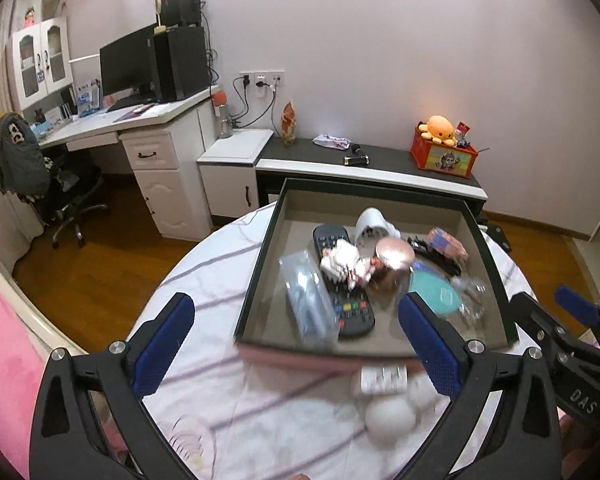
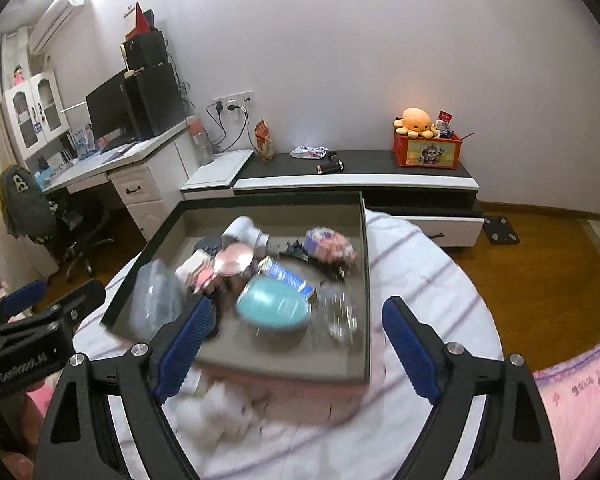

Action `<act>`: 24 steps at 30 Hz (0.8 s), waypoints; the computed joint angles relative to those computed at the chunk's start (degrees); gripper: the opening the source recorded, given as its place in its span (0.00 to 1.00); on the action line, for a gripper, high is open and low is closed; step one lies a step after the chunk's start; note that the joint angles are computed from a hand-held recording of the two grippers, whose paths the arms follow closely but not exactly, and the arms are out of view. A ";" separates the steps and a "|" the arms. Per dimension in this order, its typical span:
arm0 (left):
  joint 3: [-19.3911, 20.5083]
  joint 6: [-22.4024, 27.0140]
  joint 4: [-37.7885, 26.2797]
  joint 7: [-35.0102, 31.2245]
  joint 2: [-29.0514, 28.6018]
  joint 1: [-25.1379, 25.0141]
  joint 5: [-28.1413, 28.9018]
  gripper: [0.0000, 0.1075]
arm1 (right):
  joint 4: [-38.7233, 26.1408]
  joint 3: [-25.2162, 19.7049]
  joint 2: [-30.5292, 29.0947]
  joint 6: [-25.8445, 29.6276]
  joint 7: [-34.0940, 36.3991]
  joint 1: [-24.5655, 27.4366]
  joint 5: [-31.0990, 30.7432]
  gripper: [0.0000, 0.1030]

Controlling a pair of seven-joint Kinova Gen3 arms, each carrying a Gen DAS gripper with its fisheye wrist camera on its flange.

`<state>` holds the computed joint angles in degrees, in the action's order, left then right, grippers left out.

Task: Organize rigid objects
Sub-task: 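Lower both block figures into the box and open both grippers, then withdraw both tools from the box back over the bed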

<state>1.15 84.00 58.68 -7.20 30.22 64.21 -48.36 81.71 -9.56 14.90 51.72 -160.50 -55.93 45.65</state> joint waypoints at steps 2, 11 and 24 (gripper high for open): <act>-0.04 1.90 -0.34 0.86 -0.07 1.68 -0.55 0.96 | 1.88 -0.42 -1.56 0.73 -2.07 -1.24 0.73 0.86; 1.51 7.04 0.35 7.09 -0.64 7.37 -2.95 0.96 | 10.52 -6.37 -7.13 2.13 -10.69 -2.62 3.85 0.86; 2.57 11.01 -1.26 11.63 -0.03 8.85 2.83 0.96 | 14.89 -10.59 -9.96 2.50 -14.30 -1.71 3.91 0.86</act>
